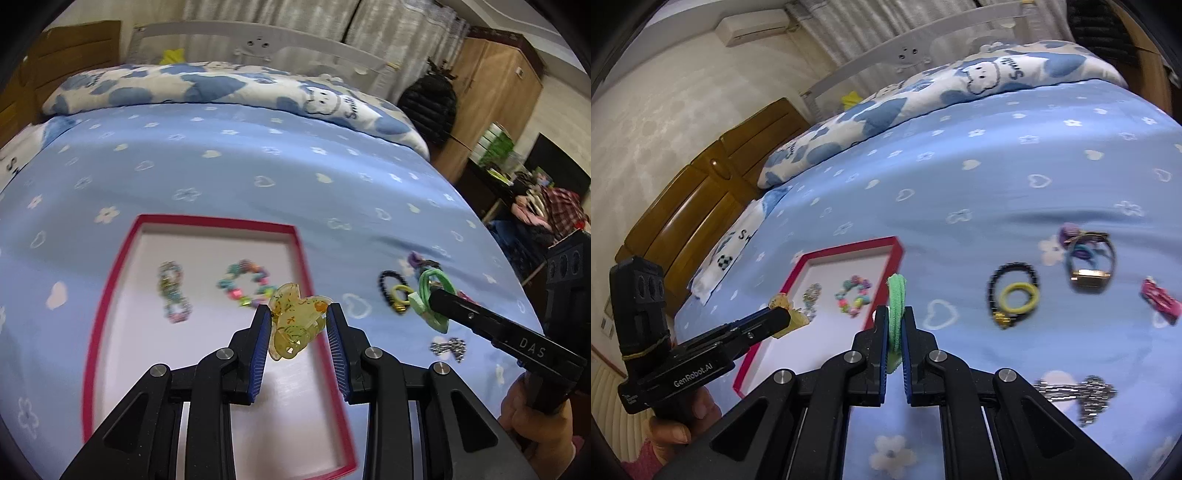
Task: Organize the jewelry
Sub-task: 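Carry the claw clip and green hair tie into the tray and open both tools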
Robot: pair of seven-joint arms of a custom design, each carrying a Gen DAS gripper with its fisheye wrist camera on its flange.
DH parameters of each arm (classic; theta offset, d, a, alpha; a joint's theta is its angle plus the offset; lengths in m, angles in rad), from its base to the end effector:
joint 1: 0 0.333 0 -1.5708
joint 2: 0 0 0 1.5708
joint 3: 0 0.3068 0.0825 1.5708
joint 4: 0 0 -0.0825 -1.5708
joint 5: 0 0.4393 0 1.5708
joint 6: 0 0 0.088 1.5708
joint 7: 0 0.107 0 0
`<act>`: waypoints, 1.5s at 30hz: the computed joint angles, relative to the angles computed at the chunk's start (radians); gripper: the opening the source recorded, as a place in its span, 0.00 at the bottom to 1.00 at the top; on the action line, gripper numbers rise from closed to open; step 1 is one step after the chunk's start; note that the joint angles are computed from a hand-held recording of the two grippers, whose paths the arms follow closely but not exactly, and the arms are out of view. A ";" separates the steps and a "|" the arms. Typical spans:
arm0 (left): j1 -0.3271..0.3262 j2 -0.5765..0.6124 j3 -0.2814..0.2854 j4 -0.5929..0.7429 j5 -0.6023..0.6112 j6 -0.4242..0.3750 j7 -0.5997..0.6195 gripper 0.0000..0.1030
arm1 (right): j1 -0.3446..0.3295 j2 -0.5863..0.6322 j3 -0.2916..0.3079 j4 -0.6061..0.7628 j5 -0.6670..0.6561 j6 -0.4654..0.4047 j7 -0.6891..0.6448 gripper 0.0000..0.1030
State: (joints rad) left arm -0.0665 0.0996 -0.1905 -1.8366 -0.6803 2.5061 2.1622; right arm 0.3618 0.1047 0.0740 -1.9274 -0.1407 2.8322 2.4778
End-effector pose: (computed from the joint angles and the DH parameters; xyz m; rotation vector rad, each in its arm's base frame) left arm 0.6630 -0.1655 0.5071 -1.5477 2.3399 -1.1418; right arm 0.6159 0.2930 0.4962 -1.3375 1.9304 -0.2202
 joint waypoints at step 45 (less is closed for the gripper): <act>0.035 0.275 -0.011 0.262 0.409 -0.045 -0.356 0.30 | 0.068 0.452 0.021 0.529 0.192 -0.236 -0.305 0.13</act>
State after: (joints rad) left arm -0.0311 0.3744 -0.2010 -1.5746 -0.2716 2.4608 1.8058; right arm 0.4297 0.5572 0.0949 -1.3982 0.0518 2.5964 2.1729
